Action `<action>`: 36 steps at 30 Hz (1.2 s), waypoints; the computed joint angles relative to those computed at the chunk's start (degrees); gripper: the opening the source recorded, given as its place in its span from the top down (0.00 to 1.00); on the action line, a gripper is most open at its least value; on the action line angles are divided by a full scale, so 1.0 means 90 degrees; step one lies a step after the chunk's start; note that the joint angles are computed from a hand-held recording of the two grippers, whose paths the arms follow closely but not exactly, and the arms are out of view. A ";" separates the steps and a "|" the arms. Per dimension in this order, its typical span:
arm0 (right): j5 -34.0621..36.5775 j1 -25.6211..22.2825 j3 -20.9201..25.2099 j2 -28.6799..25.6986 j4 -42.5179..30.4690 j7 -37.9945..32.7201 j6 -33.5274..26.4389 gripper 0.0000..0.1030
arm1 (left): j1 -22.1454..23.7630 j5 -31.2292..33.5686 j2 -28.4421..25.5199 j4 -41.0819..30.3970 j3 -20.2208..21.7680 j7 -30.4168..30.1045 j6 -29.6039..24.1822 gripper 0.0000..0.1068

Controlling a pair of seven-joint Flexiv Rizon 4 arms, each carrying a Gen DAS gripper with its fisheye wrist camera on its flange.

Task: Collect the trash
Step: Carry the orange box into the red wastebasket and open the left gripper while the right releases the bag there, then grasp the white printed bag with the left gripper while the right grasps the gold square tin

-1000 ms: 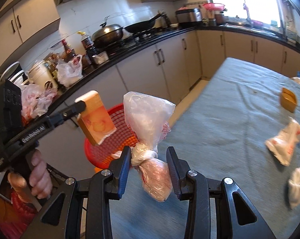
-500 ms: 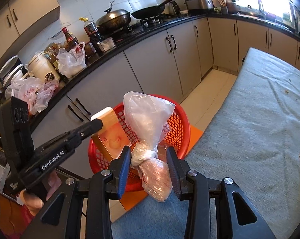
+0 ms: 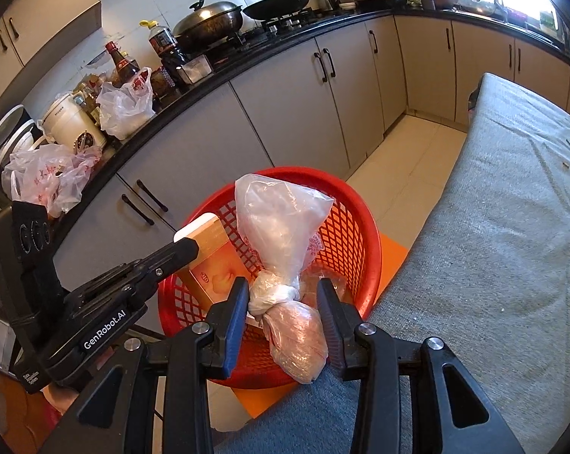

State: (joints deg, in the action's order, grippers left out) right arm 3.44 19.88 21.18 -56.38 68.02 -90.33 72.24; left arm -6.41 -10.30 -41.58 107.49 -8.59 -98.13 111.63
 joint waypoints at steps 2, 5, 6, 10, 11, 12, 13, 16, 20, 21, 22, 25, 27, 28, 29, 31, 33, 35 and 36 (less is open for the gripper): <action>-0.0002 0.0022 -0.0036 -0.0002 -0.0009 0.0035 -0.0003 0.59 | -0.0032 -0.0014 0.0004 0.0003 0.0024 -0.0001 -0.0008 0.98; 0.0025 0.0007 -0.0016 0.0000 -0.0033 0.0060 -0.0009 0.58 | -0.0128 -0.0076 0.0014 -0.0007 0.0125 0.0017 -0.0012 0.98; 0.0028 0.0015 -0.0035 0.0006 -0.0030 0.0083 0.0004 0.58 | -0.0130 -0.0075 0.0021 -0.0014 0.0121 0.0032 -0.0035 0.96; 0.0096 -0.0052 0.0010 0.0088 0.0093 0.0068 0.0134 0.57 | -0.0281 -0.0168 0.0064 0.0023 0.0253 0.0039 0.0027 0.74; 0.0101 -0.0068 0.0013 0.0114 0.0141 0.0067 0.0178 0.57 | -0.0347 -0.0206 0.0077 0.0035 0.0313 0.0046 0.0070 0.69; 0.0114 -0.0089 0.0018 0.0156 0.0211 0.0075 0.0247 0.57 | -0.0428 -0.0237 0.0105 0.0051 0.0377 0.0070 0.0110 0.69; 0.0132 -0.0129 0.0036 0.0203 0.0301 0.0071 0.0325 0.57 | -0.0480 -0.0257 0.0130 0.0069 0.0409 0.0095 0.0134 0.68; 0.0166 -0.0232 0.0057 0.0372 0.0593 0.0130 0.0564 0.57 | -0.0659 -0.0346 0.0186 0.0113 0.0515 0.0156 0.0263 0.57; 0.0154 -0.0396 0.0045 0.0609 0.1065 0.0275 0.0963 0.57 | -0.1014 -0.0588 0.0233 0.0111 0.0720 0.0326 0.0367 0.50; 0.0163 -0.0490 0.0096 0.0663 0.1198 0.0295 0.1070 0.57 | -0.1049 -0.0603 0.0242 0.0102 0.0693 0.0355 0.0396 0.48; 0.0155 -0.0579 0.0159 0.0696 0.1290 0.0315 0.1130 0.57 | -0.1062 -0.0610 0.0244 0.0104 0.0667 0.0378 0.0425 0.47; 0.0129 -0.0825 0.0277 0.0826 0.1641 0.0374 0.1371 0.57 | -0.1162 -0.0640 0.0236 0.0023 0.0593 0.0478 0.0411 0.44; 0.0109 -0.1002 0.0364 0.0923 0.1904 0.0420 0.1572 0.57 | -0.1220 -0.0628 0.0212 -0.0078 0.0535 0.0568 0.0315 0.44; 0.0088 -0.1093 0.0395 0.0979 0.2048 0.0448 0.1667 0.57 | -0.1286 -0.0646 0.0195 -0.0137 0.0548 0.0622 0.0263 0.44; 0.0069 -0.1156 0.0384 0.1041 0.2199 0.0503 0.1788 0.57 | -0.1366 -0.0679 0.0174 -0.0199 0.0578 0.0675 0.0214 0.44; 0.0004 -0.1296 0.0397 0.1136 0.2449 0.0616 0.2004 0.57 | -0.1550 -0.0739 0.0111 -0.0380 0.0631 0.0811 0.0050 0.44; -0.0066 -0.1435 0.0413 0.1207 0.2646 0.0740 0.2180 0.57 | -0.1718 -0.0790 0.0047 -0.0555 0.0675 0.0923 -0.0107 0.44; -0.0125 -0.1668 0.0536 0.1255 0.2824 0.0841 0.2353 0.56 | -0.1872 -0.0836 -0.0015 -0.0726 0.0729 0.1016 -0.0269 0.44; -0.0165 -0.1851 0.0654 0.1267 0.2914 0.0856 0.2437 0.56 | -0.1980 -0.0872 -0.0059 -0.0844 0.0781 0.1067 -0.0384 0.44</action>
